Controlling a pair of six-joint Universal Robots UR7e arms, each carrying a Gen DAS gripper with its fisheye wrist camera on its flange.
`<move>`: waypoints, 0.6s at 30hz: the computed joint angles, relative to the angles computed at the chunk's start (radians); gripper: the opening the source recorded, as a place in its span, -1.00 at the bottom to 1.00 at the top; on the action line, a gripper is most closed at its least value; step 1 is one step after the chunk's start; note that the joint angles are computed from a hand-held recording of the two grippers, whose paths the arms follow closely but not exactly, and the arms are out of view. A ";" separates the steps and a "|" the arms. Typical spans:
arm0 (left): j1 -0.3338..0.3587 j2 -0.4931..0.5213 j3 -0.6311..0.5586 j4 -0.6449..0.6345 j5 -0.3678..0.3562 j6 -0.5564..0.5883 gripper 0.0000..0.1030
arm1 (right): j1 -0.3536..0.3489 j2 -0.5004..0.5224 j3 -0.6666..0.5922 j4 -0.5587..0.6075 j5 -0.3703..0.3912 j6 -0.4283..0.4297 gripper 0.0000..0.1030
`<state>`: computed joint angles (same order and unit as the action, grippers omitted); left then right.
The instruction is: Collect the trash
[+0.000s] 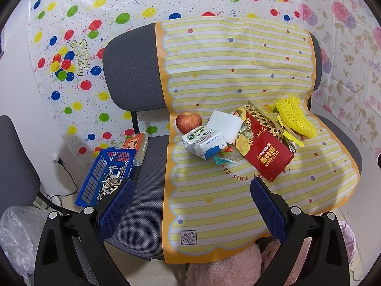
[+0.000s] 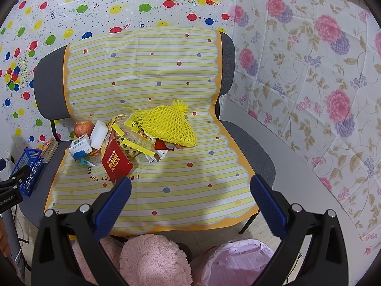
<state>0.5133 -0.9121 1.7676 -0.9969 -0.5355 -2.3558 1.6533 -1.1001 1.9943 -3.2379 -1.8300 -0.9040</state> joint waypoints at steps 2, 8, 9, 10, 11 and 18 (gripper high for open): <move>-0.002 -0.005 0.004 0.003 -0.002 -0.003 0.87 | 0.002 -0.002 -0.001 0.003 -0.001 0.002 0.89; -0.001 -0.007 0.006 -0.003 -0.003 0.004 0.87 | -0.002 -0.001 0.001 0.001 0.001 -0.001 0.89; 0.001 0.002 -0.002 -0.003 0.000 0.003 0.87 | -0.001 -0.001 0.001 0.001 0.000 -0.001 0.89; 0.000 0.000 0.000 -0.002 -0.001 0.003 0.87 | -0.001 -0.001 0.001 0.002 0.000 -0.001 0.89; 0.000 -0.003 0.002 -0.002 -0.001 0.004 0.87 | -0.002 -0.001 0.001 0.002 0.000 -0.001 0.89; 0.008 -0.007 0.022 -0.031 -0.005 0.008 0.87 | -0.003 -0.003 0.004 0.009 -0.001 0.000 0.89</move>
